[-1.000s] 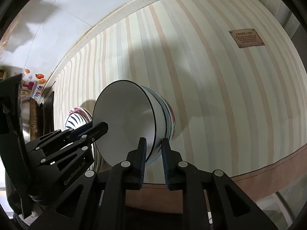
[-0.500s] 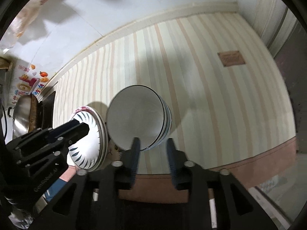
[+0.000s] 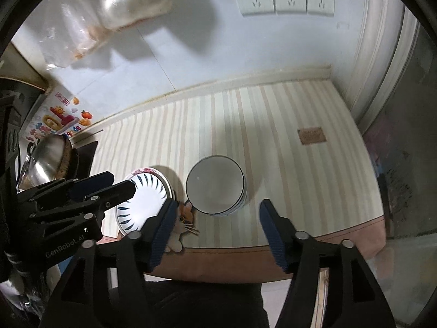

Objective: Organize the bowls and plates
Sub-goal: 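Grip the nested bowl stack with both tools and lift it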

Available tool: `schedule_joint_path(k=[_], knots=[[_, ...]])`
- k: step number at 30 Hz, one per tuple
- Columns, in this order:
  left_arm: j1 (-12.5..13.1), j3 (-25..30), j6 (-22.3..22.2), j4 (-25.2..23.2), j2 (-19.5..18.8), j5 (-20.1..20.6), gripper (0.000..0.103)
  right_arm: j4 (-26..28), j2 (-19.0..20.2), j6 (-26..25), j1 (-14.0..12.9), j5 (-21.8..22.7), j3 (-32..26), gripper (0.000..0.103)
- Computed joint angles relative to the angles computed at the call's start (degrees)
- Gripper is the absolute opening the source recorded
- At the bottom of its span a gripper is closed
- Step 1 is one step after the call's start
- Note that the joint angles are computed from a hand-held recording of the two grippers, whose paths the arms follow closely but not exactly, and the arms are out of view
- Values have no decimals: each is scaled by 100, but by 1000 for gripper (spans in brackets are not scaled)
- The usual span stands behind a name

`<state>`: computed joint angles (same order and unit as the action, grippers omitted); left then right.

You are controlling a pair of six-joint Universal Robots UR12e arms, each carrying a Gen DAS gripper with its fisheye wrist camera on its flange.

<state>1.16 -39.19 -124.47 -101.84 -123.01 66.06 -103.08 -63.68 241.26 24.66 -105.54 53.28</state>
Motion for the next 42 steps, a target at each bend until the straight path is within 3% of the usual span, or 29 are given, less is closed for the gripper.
schedule_joint_path(k=[2,4,6,8,13,19,24,27,29,33,40,42], knots=[[31,37,18,-34,14,-62,47,51,7,-15,48,-115,-98,75],[54,76,55,-70,27,-101,79,155,24,2,84,-189,-204,80],[85,27,43,17,73,-182,85,207,16,44,108,-253,-247,86],[114,48,55,-31,82,-264,87,267,-5,124,137,-379,-272,91],[139,1,-39,-7,115,-320,87,420,-43,238,184,-623,-313,94],[31,-161,-368,301,63,-1,88,205,-172,344,67,-357,68,95],[-161,-45,-788,369,-247,507,88,-373,-316,348,-168,229,740,95],[-278,263,-1007,5,-579,759,87,-1182,-445,402,-372,749,1374,95],[-349,636,-1126,-507,-885,898,87,-1679,-499,507,-482,1059,1737,95],[-467,1114,-1490,-1160,-1348,1135,87,-2950,-516,875,-808,2071,2568,95],[-615,1691,-1871,-1821,-1934,1371,87,-3939,-269,956,-1090,3150,3113,95],[-631,1798,-1877,-1968,-2046,1303,77,-4076,-168,901,-1137,3355,3142,95]])
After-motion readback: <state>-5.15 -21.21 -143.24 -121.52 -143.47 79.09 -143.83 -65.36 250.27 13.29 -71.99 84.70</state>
